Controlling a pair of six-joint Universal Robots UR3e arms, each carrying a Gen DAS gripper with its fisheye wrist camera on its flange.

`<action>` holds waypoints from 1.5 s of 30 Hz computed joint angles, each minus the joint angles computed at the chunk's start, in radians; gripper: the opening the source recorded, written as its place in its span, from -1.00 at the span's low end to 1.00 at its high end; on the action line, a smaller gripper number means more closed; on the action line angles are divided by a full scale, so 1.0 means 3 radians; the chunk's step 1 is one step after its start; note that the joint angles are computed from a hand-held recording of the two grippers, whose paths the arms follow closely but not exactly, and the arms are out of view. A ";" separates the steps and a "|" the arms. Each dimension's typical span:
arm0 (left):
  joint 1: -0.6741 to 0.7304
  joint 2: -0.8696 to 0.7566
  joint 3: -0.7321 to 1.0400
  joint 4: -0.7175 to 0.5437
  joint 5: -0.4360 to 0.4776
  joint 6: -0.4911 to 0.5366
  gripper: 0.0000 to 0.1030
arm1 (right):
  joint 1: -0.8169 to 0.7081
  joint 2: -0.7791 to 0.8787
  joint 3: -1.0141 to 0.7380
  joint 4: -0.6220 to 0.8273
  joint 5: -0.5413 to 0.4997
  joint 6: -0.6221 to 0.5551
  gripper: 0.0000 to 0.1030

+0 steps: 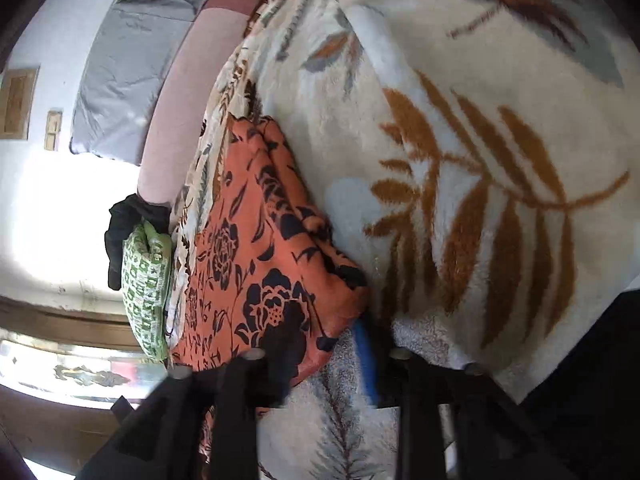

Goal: Fold small clothes

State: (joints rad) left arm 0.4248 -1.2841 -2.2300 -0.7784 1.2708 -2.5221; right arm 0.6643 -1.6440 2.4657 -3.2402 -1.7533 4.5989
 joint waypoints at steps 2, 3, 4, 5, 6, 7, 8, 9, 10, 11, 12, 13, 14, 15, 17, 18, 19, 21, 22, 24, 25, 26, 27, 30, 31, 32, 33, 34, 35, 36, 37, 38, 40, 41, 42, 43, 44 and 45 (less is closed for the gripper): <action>0.0023 -0.0021 -0.0003 0.0008 -0.0038 -0.0005 0.72 | -0.0026 -0.0395 -0.0052 0.0336 -0.0162 -0.0235 0.70; 0.0040 -0.0020 -0.0013 0.0013 -0.0059 0.0000 0.72 | -0.0248 -0.0554 -0.0039 0.0372 0.0067 -0.0486 0.70; 0.0058 -0.0017 -0.0039 0.0038 -0.0080 0.0008 0.72 | -0.0545 -0.0649 -0.0047 0.0382 0.0400 -0.0780 0.70; 0.0074 -0.0007 -0.0065 0.0061 -0.0100 0.0013 0.73 | -0.0834 -0.0655 -0.0080 0.0365 0.0751 -0.1056 0.70; 0.0095 0.0017 -0.0102 0.0086 -0.0120 0.0028 0.74 | -0.1126 -0.0575 -0.0150 0.0350 0.1103 -0.1331 0.70; 0.0105 0.0026 -0.0126 0.0113 -0.0133 0.0044 0.74 | -0.1320 -0.0439 -0.0339 0.0512 0.1284 -0.1585 0.70; 0.0114 0.0052 -0.0161 0.0133 -0.0142 0.0056 0.74 | -0.1454 -0.0236 -0.0573 0.0680 0.1392 -0.1816 0.70; 0.0115 0.0041 -0.0156 0.0132 -0.0151 0.0058 0.74 | -0.1602 -0.0009 -0.0780 0.0777 0.1564 -0.2021 0.70; 0.0117 0.0038 -0.0143 0.0114 -0.0160 0.0058 0.74 | -0.1744 0.0259 -0.1011 0.0869 0.1735 -0.2189 0.69; 0.0129 0.0036 -0.0141 0.0105 -0.0175 0.0074 0.74 | -0.1828 0.0475 -0.1207 0.0998 0.1823 -0.2315 0.69; 0.0141 0.0035 -0.0150 0.0114 -0.0190 0.0092 0.75 | -0.1862 0.0700 -0.1426 0.1139 0.1817 -0.2369 0.67; 0.0154 0.0043 -0.0167 0.0127 -0.0203 0.0112 0.76 | -0.1900 0.0888 -0.1590 0.1242 0.1859 -0.2397 0.65; 0.0172 0.0058 -0.0187 0.0137 -0.0222 0.0135 0.77 | -0.1922 0.1073 -0.1780 0.1367 0.1963 -0.2443 0.57; 0.0195 0.0073 -0.0208 0.0142 -0.0248 0.0160 0.77 | -0.1881 0.1199 -0.1983 0.1568 0.1955 -0.2536 -0.02; 0.0233 0.0095 -0.0245 0.0157 -0.0298 0.0213 0.79 | -0.1644 0.1305 -0.2434 0.2033 0.1592 -0.2737 -0.63; 0.0255 0.0099 -0.0263 0.0168 -0.0325 0.0245 0.80 | -0.1531 0.1279 -0.2530 0.2087 0.1397 -0.2771 -0.74; 0.0273 0.0115 -0.0288 0.0179 -0.0348 0.0259 0.80 | -0.1439 0.1214 -0.2540 0.2051 0.1195 -0.2751 -0.78; 0.0256 0.0107 -0.0310 0.0230 -0.0342 0.0233 0.83 | -0.1337 0.1218 -0.2557 0.2099 0.0759 -0.2667 -0.78; 0.0225 0.0096 -0.0278 0.0209 -0.0307 0.0213 0.83 | -0.1379 0.1321 -0.2598 0.2226 0.0721 -0.2589 -0.75; 0.0262 0.0117 -0.0111 -0.0111 -0.0325 0.0279 0.83 | -0.1555 0.1354 -0.2277 0.1895 0.1046 -0.2461 -0.58; 0.0363 0.0168 -0.0044 -0.0309 -0.0408 0.0343 0.83 | -0.1544 0.1250 -0.2144 0.1755 0.1002 -0.2396 -0.51; 0.0514 0.0276 -0.0022 -0.0491 -0.0519 0.0389 0.83 | -0.1497 0.1161 -0.2121 0.1760 0.0933 -0.2343 -0.44; 0.0692 0.0410 0.0004 -0.0697 -0.0630 0.0433 0.83 | -0.1416 0.1081 -0.2163 0.1842 0.0808 -0.2323 -0.32; 0.1489 0.0870 0.0145 -0.1648 -0.1065 0.0866 0.83 | -0.1072 0.0861 -0.2315 0.1941 0.0505 -0.2378 -0.03; 0.1791 0.0992 0.0210 -0.1992 -0.1165 0.1053 0.83 | -0.0987 0.0757 -0.2291 0.1939 0.0526 -0.2397 0.38; 0.2108 0.1065 0.0307 -0.2369 -0.1269 0.1276 0.83 | -0.0858 0.0744 -0.2337 0.1886 0.0529 -0.2369 0.47; 0.2435 0.1106 0.0409 -0.2758 -0.1364 0.1518 0.83 | -0.0736 0.0732 -0.2342 0.1790 0.0543 -0.2333 0.48; 0.2690 0.1076 0.0507 -0.3036 -0.1383 0.1656 0.83 | -0.0611 0.0775 -0.2378 0.1703 0.0583 -0.2296 0.50; 0.2856 0.0976 0.0602 -0.3221 -0.1370 0.1729 0.83 | -0.0519 0.0813 -0.2394 0.1631 0.0676 -0.2304 0.50; 0.2986 0.0809 0.0700 -0.3394 -0.1342 0.1803 0.83 | -0.0424 0.0870 -0.2420 0.1562 0.0741 -0.2300 0.50; 0.3045 0.0636 0.0762 -0.3451 -0.1285 0.1782 0.83 | -0.0334 0.0969 -0.2451 0.1492 0.0741 -0.2268 0.50; 0.3066 0.0474 0.0801 -0.3442 -0.1224 0.1693 0.81 | -0.0264 0.1064 -0.2491 0.1462 0.0734 -0.2243 0.50; 0.3065 0.0139 0.0901 -0.3566 -0.1181 0.1633 0.78 | -0.0197 0.1279 -0.2575 0.1421 0.0746 -0.2210 0.50; 0.3023 -0.0001 0.0920 -0.3561 -0.1144 0.1570 0.65 | -0.0192 0.1350 -0.2553 0.1389 0.0749 -0.2147 0.50; 0.2937 -0.0108 0.0920 -0.3459 -0.1069 0.1419 0.32 | -0.0214 0.1412 -0.2493 0.1340 0.0786 -0.2082 0.50; 0.2845 -0.0181 0.0924 -0.3343 -0.0998 0.1285 0.14 | -0.0224 0.1431 -0.2413 0.1340 0.0847 -0.1989 0.50; 0.2754 -0.0173 0.0887 -0.3135 -0.0905 0.1119 -0.27 | -0.0270 0.1485 -0.2341 0.1309 0.0940 -0.1899 0.50; 0.2736 -0.0124 0.0873 -0.3055 -0.0839 0.1051 -0.64 | -0.0302 0.1521 -0.2223 0.1143 0.1001 -0.1829 0.50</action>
